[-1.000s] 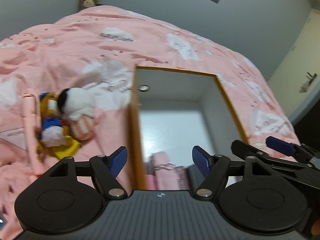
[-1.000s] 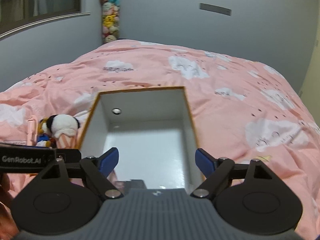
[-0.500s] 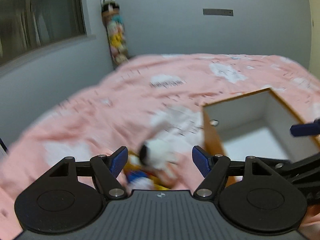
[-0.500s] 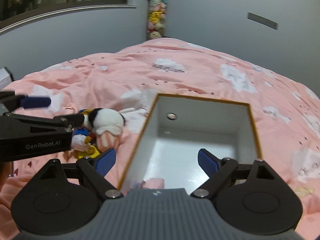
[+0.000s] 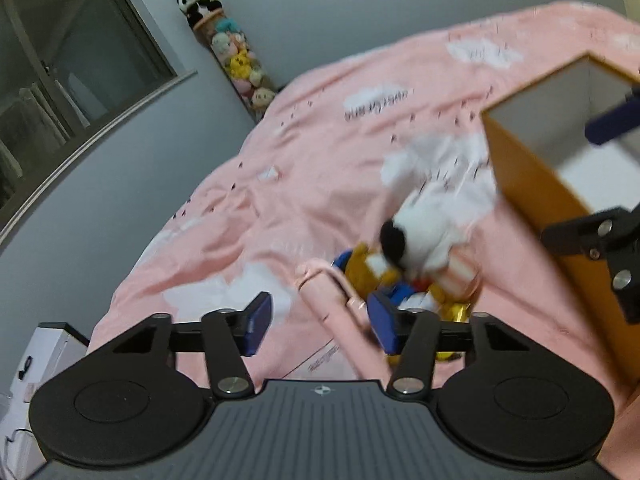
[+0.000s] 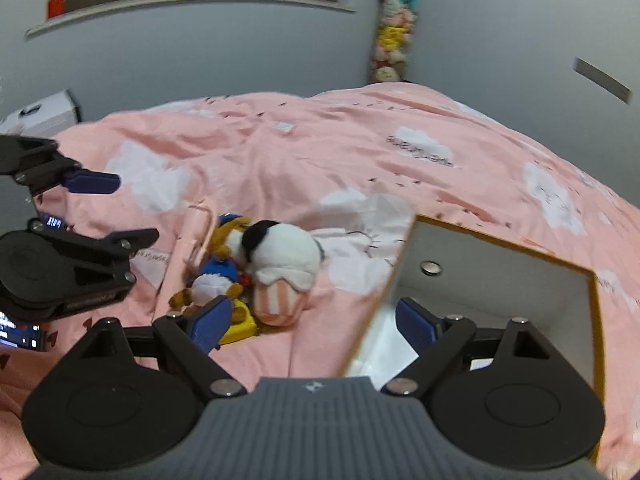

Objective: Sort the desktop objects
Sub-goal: 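Move both tools back toward the plush toys and pink selfie stick, then grasp the pink selfie stick with the left tool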

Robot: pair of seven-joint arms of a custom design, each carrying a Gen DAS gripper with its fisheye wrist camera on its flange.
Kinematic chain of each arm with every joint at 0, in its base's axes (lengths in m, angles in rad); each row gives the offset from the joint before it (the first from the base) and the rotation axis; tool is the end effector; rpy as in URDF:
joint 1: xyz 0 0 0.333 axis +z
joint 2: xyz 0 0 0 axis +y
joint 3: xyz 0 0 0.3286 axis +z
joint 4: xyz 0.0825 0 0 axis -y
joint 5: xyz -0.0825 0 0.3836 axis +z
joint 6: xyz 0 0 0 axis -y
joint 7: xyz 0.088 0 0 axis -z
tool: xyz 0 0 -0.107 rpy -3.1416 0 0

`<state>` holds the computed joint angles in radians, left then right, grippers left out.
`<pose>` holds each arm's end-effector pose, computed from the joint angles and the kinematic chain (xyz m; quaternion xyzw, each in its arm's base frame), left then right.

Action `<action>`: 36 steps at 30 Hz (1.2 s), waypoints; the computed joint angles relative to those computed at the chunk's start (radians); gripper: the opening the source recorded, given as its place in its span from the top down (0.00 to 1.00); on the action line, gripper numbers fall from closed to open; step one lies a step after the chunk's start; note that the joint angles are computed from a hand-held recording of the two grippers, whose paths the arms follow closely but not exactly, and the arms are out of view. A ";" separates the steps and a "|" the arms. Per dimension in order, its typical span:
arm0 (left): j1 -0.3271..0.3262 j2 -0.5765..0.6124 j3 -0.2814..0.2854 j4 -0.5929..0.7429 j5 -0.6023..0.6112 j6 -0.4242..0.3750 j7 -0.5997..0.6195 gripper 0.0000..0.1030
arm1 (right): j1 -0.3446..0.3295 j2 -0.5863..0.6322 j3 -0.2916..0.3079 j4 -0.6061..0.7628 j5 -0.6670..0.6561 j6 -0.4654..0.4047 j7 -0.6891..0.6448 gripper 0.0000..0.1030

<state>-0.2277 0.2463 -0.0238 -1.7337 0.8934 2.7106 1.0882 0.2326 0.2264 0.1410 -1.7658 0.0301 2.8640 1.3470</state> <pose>0.6489 -0.1934 0.5218 -0.4743 0.7595 -0.1706 0.4112 0.6333 0.2365 0.5529 -0.7913 0.4409 -0.2581 0.3359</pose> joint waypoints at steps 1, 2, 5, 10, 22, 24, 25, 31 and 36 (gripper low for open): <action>0.010 0.008 -0.009 0.006 -0.033 -0.007 0.039 0.41 | -0.006 0.015 0.012 0.024 0.013 -0.026 -0.025 0.13; 0.022 0.016 -0.021 0.016 -0.086 -0.023 0.088 0.46 | -0.014 0.029 0.025 0.045 0.034 -0.051 -0.053 0.13; 0.042 0.028 -0.036 0.029 -0.205 -0.045 0.188 0.48 | -0.024 0.076 0.045 0.121 0.085 -0.140 -0.109 0.13; 0.112 0.083 -0.110 0.140 -0.581 -0.190 0.513 0.50 | -0.021 0.151 0.064 0.216 0.142 -0.218 -0.174 0.15; 0.112 0.291 -0.070 0.482 -0.831 -0.459 0.648 0.50 | 0.123 0.380 -0.029 0.501 -0.051 -0.433 -0.059 0.27; 0.117 0.314 -0.074 0.516 -0.851 -0.471 0.655 0.50 | 0.130 0.398 -0.031 0.516 -0.077 -0.431 -0.050 0.27; 0.118 0.321 -0.076 0.527 -0.860 -0.474 0.659 0.50 | 0.136 0.406 -0.036 0.523 -0.091 -0.432 -0.043 0.27; 0.115 0.400 -0.071 0.641 -0.889 -0.533 0.623 0.71 | 0.139 0.432 -0.033 0.541 -0.122 -0.422 -0.031 0.23; 0.125 0.420 -0.082 0.651 -0.919 -0.524 0.614 0.77 | 0.144 0.434 -0.035 0.523 -0.146 -0.393 -0.038 0.20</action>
